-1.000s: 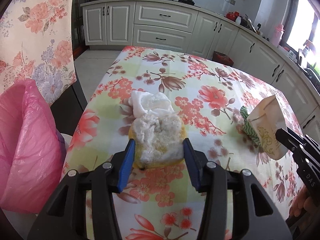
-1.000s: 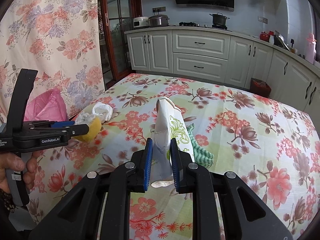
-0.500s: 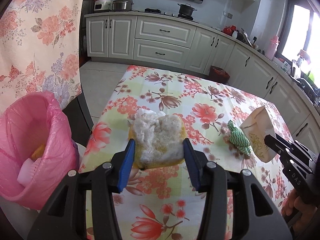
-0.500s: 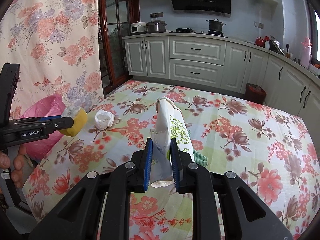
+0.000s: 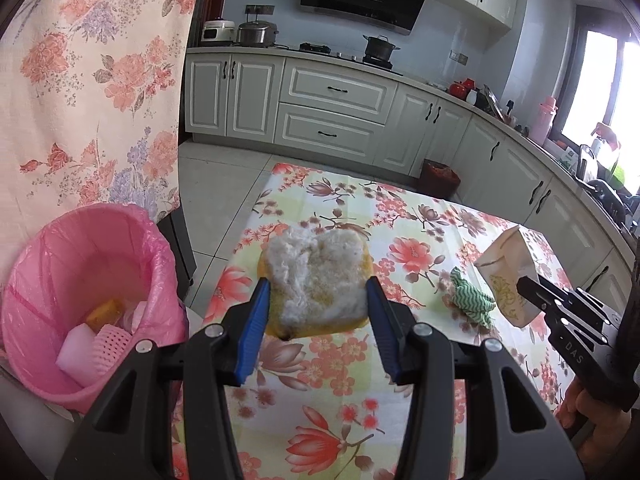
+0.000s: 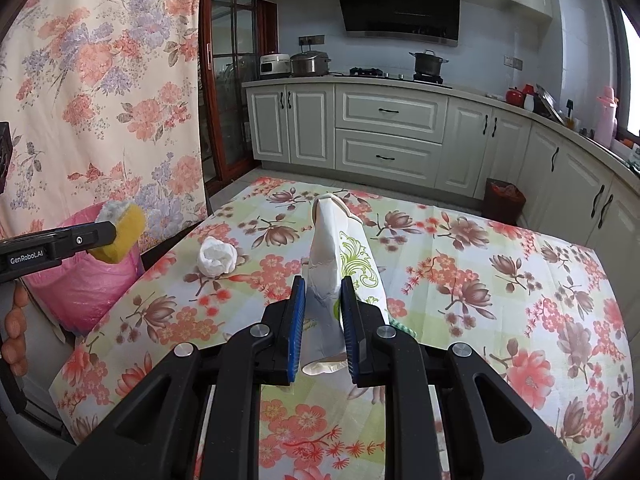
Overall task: Collect trash
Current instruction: 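Carry the paper bag and foam block with both tools over the pink bin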
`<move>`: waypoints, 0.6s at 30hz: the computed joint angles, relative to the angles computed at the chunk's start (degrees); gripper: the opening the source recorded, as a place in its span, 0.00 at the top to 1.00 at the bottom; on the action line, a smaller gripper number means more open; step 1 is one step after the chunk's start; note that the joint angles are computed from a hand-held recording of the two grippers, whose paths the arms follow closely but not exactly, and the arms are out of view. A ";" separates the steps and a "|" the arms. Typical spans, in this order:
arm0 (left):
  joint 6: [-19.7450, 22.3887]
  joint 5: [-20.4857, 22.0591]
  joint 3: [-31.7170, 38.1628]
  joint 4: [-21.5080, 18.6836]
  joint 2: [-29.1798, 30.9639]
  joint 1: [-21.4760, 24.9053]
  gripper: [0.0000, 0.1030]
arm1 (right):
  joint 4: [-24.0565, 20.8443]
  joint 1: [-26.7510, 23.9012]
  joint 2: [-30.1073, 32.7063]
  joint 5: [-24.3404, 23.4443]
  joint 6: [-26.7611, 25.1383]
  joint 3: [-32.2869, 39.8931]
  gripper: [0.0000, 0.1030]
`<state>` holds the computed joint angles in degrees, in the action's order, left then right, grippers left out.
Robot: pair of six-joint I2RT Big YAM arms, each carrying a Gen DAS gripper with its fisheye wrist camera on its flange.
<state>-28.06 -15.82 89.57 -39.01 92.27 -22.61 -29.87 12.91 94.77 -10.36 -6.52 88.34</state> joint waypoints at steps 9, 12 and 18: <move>-0.68 -1.40 -4.99 1.56 -5.30 2.14 0.55 | -0.65 2.33 0.86 0.32 0.38 2.51 0.82; -1.05 -1.73 -6.99 2.00 -7.25 3.27 0.55 | -0.93 3.34 1.30 0.47 0.28 3.50 0.82; -1.36 -2.43 -10.46 2.68 -10.74 5.82 0.54 | -1.70 5.62 2.63 0.58 0.31 6.17 0.82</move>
<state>-29.42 -18.25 79.11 -36.33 81.53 -16.80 -31.57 18.53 97.40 -9.78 -6.21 94.52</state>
